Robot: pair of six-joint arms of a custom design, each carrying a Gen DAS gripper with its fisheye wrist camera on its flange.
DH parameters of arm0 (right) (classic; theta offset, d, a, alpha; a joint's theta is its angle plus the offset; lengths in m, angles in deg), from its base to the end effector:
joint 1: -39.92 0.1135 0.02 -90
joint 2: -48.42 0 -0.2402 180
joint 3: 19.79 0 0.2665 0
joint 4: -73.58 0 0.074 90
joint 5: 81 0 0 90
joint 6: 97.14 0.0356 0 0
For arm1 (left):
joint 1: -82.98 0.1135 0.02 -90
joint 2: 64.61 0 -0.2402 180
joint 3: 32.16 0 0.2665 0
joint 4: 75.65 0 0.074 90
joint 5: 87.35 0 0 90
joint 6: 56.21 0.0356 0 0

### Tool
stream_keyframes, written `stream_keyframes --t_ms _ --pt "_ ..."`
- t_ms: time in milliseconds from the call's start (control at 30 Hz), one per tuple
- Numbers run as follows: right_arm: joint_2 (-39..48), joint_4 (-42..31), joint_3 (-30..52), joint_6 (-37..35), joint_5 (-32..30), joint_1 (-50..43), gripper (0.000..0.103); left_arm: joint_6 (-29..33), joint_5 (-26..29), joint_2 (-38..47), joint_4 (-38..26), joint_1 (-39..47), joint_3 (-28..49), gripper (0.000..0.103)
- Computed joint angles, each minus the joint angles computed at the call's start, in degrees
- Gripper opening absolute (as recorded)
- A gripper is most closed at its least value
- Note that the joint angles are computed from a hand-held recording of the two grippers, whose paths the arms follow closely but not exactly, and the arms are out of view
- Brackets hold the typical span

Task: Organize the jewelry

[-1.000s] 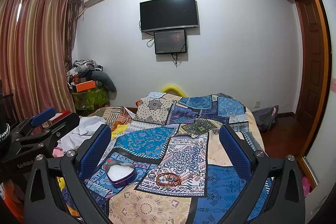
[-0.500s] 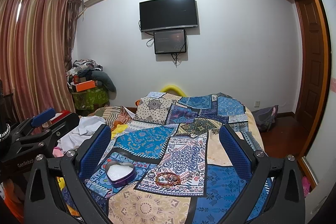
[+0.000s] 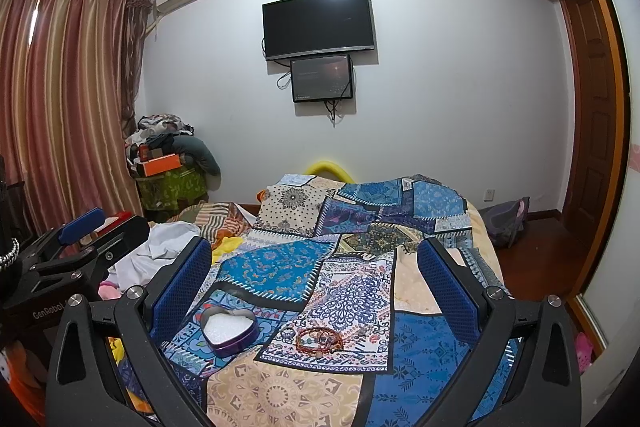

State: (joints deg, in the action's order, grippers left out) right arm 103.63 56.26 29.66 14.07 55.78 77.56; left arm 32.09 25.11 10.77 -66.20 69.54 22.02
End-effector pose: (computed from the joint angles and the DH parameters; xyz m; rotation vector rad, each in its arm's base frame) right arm 0.2048 0.1252 0.2455 0.2482 1.8268 -0.0923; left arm 0.3008 -0.0859 0.2278 0.4650 1.7301 -0.5376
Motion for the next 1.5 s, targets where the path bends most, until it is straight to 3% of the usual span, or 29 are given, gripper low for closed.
stream_keyframes --t_ms 1000,1333,1500 --pt "1.0 0.7 -0.6 1.4 -1.6 -1.0 0.102 0.1 0.2 1.9 -2.5 0.1 2.5 0.103" --pt "2.9 1.0 -1.4 2.2 -5.5 -5.8 0.102 0.4 -1.1 9.2 -5.3 -1.1 8.2 0.103" --pt "4.6 0.8 -2.4 3.1 -10.0 -11.3 0.102 0.1 -5.0 14.9 -5.1 -2.7 11.4 0.103"
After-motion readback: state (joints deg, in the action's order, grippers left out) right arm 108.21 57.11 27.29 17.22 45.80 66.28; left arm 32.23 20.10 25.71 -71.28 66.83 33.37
